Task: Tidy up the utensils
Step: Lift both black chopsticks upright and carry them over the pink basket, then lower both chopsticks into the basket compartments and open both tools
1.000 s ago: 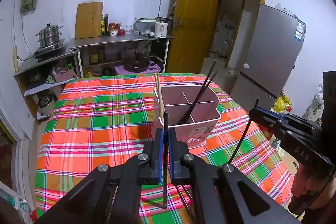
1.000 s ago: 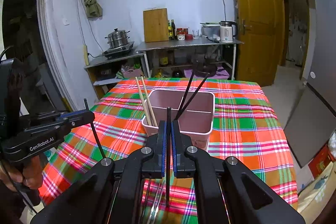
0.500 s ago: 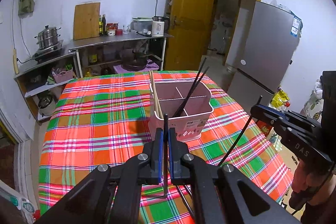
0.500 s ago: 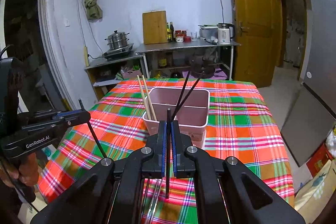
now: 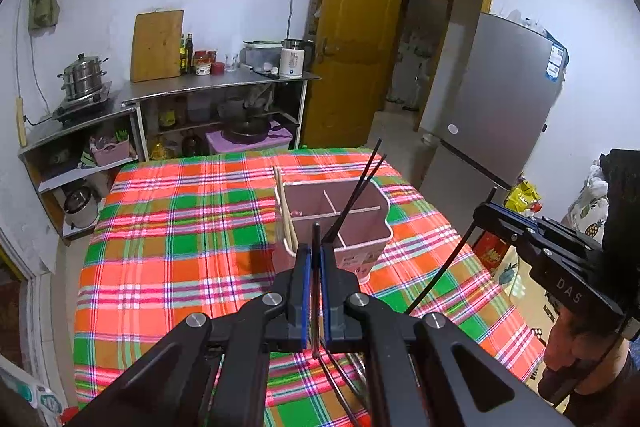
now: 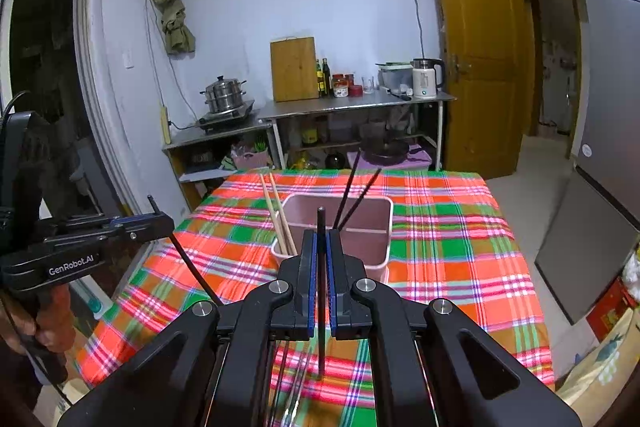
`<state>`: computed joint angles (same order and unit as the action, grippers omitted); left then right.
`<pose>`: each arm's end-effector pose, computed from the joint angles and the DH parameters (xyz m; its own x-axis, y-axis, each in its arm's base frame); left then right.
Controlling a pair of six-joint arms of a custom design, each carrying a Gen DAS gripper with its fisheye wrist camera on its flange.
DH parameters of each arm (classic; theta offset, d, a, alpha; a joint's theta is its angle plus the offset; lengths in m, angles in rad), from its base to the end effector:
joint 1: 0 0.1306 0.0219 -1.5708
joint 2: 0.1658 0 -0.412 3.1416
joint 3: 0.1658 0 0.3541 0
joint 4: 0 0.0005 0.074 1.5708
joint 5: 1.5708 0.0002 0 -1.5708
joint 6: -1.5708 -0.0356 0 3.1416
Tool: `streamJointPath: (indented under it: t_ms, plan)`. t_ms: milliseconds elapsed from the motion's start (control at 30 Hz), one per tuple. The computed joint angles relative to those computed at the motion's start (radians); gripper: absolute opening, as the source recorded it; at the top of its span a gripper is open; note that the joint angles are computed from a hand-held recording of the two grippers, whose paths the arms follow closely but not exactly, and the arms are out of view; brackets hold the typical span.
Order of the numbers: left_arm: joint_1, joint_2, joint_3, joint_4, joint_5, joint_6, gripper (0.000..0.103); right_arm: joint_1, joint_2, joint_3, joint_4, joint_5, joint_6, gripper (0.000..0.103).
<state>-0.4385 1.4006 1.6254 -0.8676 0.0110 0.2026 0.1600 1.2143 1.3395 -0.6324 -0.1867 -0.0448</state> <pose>0.4097 -0.1931 0.5557 -0.6187 0.0679 -0.7827 0.3145 0.9344 -0.1675 0.3843 0.0682 0.5262 -0.4932 -0.0350 -0.8692 -0.2949 0.9467 0.1292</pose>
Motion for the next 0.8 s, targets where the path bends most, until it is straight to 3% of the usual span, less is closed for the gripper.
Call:
streamJointPath:
  t_ms: [800]
  plan:
    - [0.044, 0.2, 0.412, -0.098, 0.028, -0.005, 0.004, -0.001, 0.121, 0.226, 0.056, -0.003, -0.055, 0.004]
